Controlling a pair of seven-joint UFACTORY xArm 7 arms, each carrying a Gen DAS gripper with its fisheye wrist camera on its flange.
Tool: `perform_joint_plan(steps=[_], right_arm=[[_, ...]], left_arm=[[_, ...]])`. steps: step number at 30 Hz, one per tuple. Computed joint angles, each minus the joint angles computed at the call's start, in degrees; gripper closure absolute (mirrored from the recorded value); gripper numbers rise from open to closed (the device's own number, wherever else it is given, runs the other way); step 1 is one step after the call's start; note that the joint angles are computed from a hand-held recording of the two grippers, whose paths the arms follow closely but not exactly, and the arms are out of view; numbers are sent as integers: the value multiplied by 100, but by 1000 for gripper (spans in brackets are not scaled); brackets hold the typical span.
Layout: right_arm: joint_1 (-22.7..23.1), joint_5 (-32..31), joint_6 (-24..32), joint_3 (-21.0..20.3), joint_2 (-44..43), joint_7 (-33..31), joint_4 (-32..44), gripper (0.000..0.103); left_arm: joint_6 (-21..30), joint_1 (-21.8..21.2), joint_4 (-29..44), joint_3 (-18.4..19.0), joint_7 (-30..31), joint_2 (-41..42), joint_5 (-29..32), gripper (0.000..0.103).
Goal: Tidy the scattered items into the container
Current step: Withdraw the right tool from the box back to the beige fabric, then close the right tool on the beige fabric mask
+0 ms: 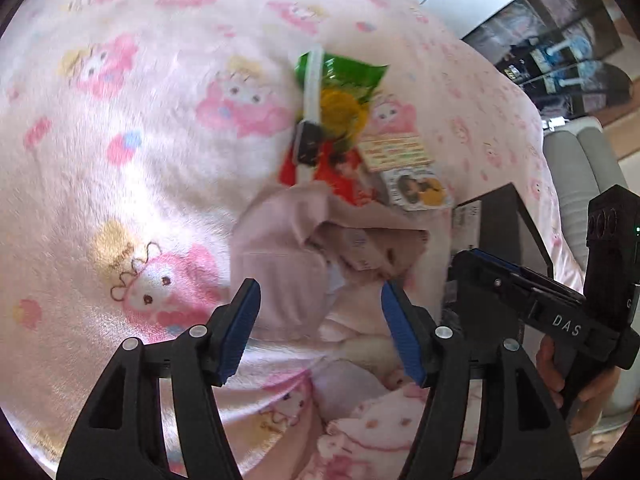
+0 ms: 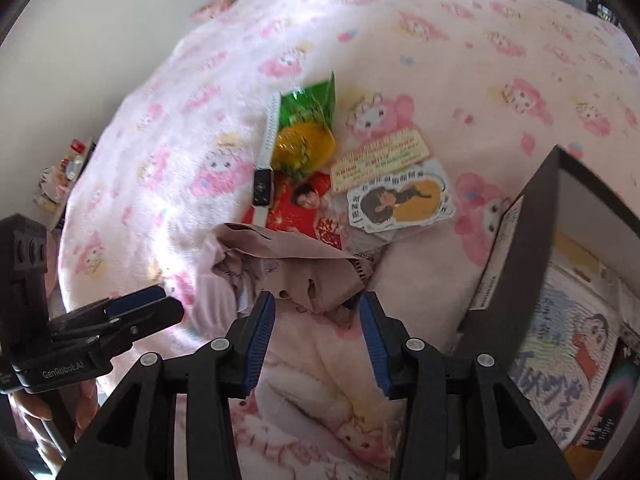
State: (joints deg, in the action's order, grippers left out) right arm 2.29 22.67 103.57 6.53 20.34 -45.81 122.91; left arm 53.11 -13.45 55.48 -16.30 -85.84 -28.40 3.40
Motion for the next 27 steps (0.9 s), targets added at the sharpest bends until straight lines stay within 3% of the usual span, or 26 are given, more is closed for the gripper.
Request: perform_joint_plan(steps=[6,12,14,16,18,20,21,24,26,27], right_arm=[[356,-441,-282,17,137,287,-267,47],[597,-831,-386,5,293,504,-405,47],[632,-864,-191,31,446,567,-248,47],[674,-921,-180,52,462,526,-250,46],[638,-816,-219,84,433,433,-287,47],[577,-670,-205,99,434,394,-262,58],[553,-628,-282,96,375,357,-335,70],[398,-306,-174,139,335,216,-310,88],[306,-111,-106,161,257,75,-337,90],[289,-75,-175,153,161,0,-436,91]], left_arm=[[-815,-54,-719,250,25,-52,-414,38],[-1525,-36,-1161,351,81,-65,-623,29],[-1761,-30,-1265,387,97,-50,-709,28],[-1828,-13,-1216,387,201,26,-677,37],[-1992,10,-1184,350,302,61,-585,75],[-2306,-33,-1233,375,400,62,-645,90],[-2397,-15,-1237,348,414,45,-617,95],[-2375,51,-1031,231,483,70,-442,97],[-2144,153,-902,126,378,8,-300,97],[-1767,270,-774,14,198,-18,-178,95]])
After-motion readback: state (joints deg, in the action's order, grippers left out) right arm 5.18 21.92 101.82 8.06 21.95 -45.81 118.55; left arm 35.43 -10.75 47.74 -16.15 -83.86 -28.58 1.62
